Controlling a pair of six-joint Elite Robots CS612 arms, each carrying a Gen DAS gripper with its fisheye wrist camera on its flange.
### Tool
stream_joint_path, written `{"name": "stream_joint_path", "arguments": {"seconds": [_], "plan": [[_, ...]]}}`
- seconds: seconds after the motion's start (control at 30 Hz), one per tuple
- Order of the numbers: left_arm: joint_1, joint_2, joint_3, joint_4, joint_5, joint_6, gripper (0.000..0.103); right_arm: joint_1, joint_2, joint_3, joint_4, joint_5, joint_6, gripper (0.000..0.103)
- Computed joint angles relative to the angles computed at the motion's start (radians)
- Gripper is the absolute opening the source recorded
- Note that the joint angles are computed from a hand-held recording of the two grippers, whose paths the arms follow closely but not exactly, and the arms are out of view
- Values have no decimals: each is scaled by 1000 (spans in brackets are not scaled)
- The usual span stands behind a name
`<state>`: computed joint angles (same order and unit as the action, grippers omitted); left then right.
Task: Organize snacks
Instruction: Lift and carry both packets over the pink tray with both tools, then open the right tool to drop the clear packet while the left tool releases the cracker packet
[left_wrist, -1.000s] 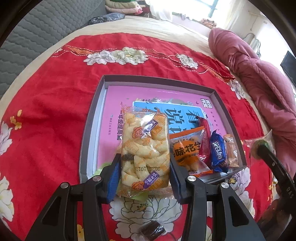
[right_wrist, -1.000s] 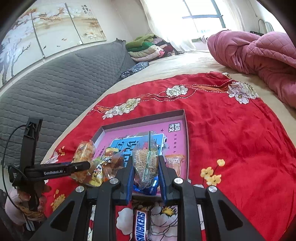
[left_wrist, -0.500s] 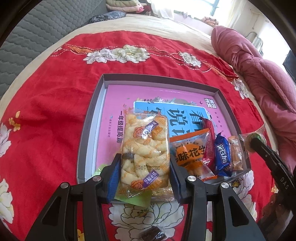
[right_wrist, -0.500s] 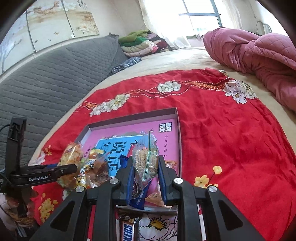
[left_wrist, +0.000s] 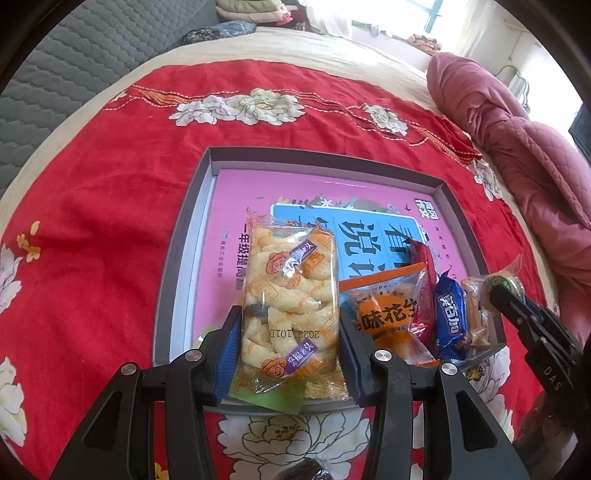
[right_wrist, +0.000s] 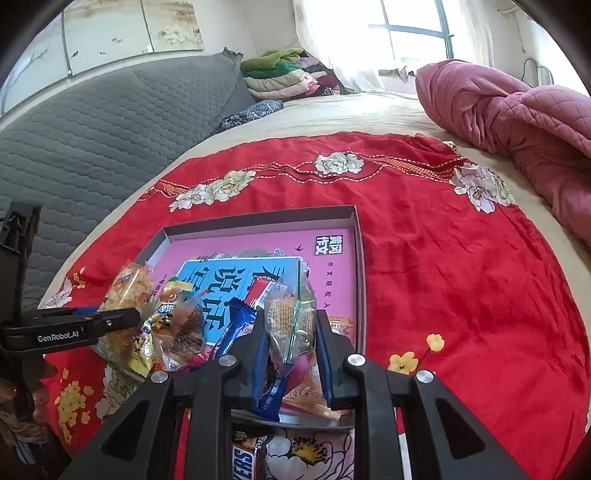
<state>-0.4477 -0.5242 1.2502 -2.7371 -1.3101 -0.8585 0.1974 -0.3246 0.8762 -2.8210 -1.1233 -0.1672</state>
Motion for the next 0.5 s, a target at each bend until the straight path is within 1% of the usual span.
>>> {"name": "stream_joint_path", "arguments": {"seconds": [0.5], "plan": [[-1,1,-3,-8,-24,8,49,-1,1,-1,19,62,-12,24]]}}
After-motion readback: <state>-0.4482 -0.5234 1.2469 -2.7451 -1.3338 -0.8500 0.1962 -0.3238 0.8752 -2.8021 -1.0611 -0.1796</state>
